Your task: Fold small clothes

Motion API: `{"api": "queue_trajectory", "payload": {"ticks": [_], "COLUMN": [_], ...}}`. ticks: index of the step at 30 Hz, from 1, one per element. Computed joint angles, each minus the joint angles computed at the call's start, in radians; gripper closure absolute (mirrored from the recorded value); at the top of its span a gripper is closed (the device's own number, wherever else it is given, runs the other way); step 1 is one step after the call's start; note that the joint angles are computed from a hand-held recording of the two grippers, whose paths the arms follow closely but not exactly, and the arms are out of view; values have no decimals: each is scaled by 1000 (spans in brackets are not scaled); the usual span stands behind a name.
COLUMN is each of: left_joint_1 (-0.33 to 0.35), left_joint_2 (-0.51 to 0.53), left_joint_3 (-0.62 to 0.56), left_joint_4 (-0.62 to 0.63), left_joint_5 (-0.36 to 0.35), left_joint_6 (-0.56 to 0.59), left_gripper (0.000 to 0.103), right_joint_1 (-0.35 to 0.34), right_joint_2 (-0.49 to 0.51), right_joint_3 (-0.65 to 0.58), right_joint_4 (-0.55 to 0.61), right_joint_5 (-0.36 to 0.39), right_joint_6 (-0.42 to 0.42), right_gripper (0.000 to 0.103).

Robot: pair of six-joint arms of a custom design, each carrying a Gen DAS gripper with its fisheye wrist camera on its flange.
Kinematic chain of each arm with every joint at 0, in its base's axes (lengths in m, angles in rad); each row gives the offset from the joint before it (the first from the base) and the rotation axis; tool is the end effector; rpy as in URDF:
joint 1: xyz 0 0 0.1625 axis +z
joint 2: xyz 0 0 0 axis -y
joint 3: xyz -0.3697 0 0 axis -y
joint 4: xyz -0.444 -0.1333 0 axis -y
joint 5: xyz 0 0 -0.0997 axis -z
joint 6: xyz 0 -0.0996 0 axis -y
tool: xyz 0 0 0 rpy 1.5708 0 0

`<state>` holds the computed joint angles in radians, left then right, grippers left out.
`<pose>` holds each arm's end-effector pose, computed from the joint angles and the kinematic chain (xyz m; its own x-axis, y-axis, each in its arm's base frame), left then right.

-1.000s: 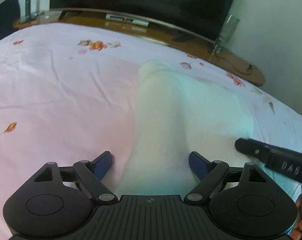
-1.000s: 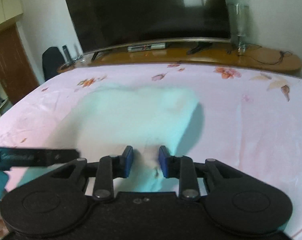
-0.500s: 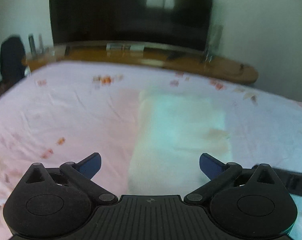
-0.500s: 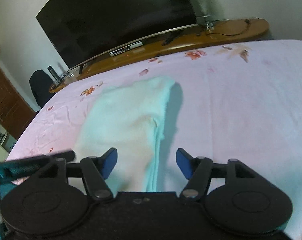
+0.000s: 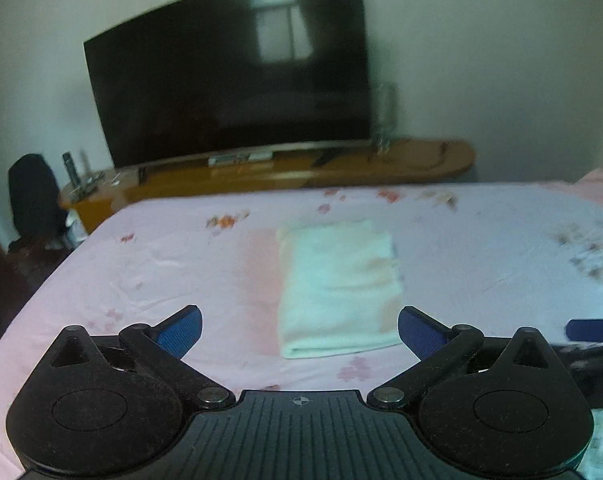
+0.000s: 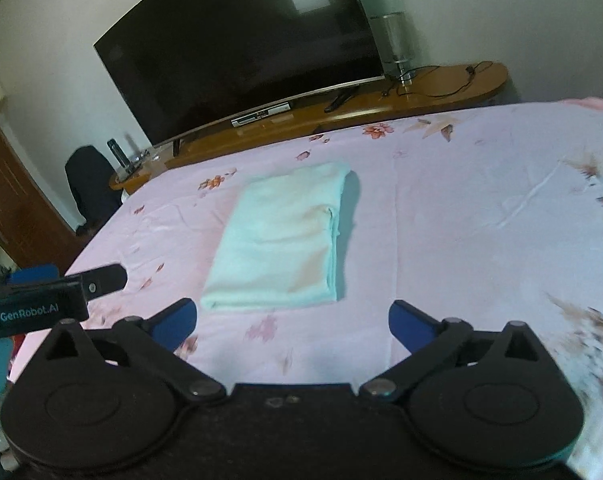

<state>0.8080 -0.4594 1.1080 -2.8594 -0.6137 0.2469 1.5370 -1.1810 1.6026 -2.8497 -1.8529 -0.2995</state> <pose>-0.3971 -0.7263 0.0718 -0.5954 0.1853 -0.7818 0.7216 0.5513 -0.4188 0.0824 -0.6864 0.3355 -0.9169 0.0390 0.3972 -0.2600 0.6966 -0.6687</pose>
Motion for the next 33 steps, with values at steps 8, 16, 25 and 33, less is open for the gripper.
{"api": "queue_trajectory", "payload": {"ticks": [8,16,25,33], "left_joint_1": [-36,-17,-11,-8], "left_joint_2": [-161,-185,-205,-210], "left_joint_3": [233,285,306,313], "left_joint_4": [-132,-98,-56,-58], "left_joint_5": [-15,50,48,34], "left_joint_6": [-77,-137,-176,-172], "left_gripper": [0,0,0,0], "right_joint_1": [72,108,126,133], "right_joint_2": [-145,-155,-134,-123], "right_joint_3": [193,247,255,246], "right_joint_4": [-142,-269,-332,-342], "right_joint_5": [-52,-114,-142,-143], "right_joint_6": [-61,-86,-117,-114], "right_gripper": [0,0,0,0]}}
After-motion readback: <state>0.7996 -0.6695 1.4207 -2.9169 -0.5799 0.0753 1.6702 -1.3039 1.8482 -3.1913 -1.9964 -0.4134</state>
